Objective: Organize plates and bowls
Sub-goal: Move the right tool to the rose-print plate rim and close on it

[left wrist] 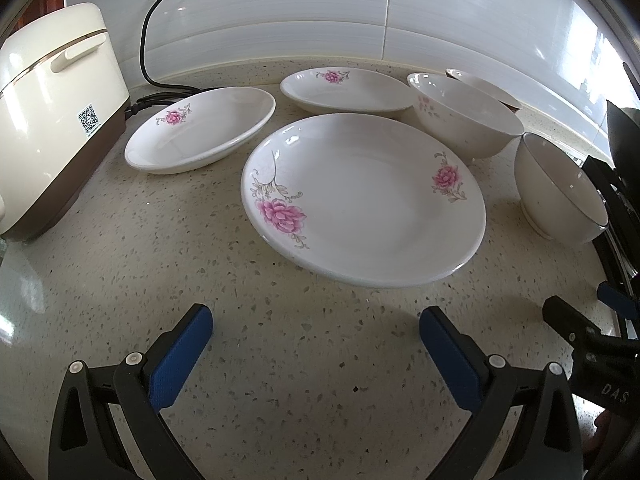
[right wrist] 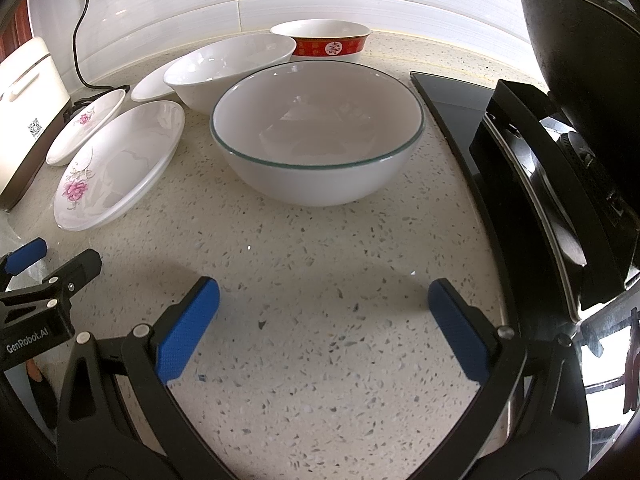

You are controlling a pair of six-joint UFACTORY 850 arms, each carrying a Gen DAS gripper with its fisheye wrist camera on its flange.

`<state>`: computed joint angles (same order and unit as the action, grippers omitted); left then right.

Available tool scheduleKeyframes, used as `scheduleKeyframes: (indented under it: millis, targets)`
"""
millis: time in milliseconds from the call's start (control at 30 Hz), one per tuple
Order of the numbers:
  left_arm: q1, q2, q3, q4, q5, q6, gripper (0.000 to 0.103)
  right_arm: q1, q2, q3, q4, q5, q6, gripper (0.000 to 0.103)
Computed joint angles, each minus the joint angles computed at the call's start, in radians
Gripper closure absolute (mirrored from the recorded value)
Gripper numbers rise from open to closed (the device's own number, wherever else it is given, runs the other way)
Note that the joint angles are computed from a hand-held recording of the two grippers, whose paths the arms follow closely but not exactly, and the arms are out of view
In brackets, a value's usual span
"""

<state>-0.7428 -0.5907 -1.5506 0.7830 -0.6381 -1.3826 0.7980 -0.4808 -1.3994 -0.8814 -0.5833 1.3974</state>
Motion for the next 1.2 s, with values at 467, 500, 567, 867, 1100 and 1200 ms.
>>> scheduleKeyframes:
  millis: [467, 500, 567, 867, 1100, 1200]
  targets:
    - [0.017, 0.039, 0.046, -0.096, 0.076, 0.196, 0.000, -0.004, -0.016, -0.029, 0.056, -0.022, -0.033, 0.000]
    - [0.019, 0.047, 0.057, -0.098, 0.084, 0.204, 0.000, -0.003, -0.018, -0.033, 0.059, -0.020, -0.038, 0.000]
    - [0.020, 0.058, 0.073, -0.095, 0.088, 0.201, 0.000, 0.002, -0.018, -0.031, 0.046, -0.012, -0.034, 0.000]
    - [0.058, 0.107, 0.129, -0.228, 0.160, 0.354, 0.000, 0.004, -0.031, -0.052, 0.089, -0.015, -0.080, 0.000]
    - [0.168, 0.142, 0.156, -0.591, 0.283, 0.513, 0.000, 0.003, -0.061, -0.111, 0.208, 0.059, -0.231, 0.000]
    - [0.204, 0.130, 0.139, -0.745, 0.306, 0.607, 0.000, -0.008, -0.092, -0.168, 0.327, 0.092, -0.326, 0.000]
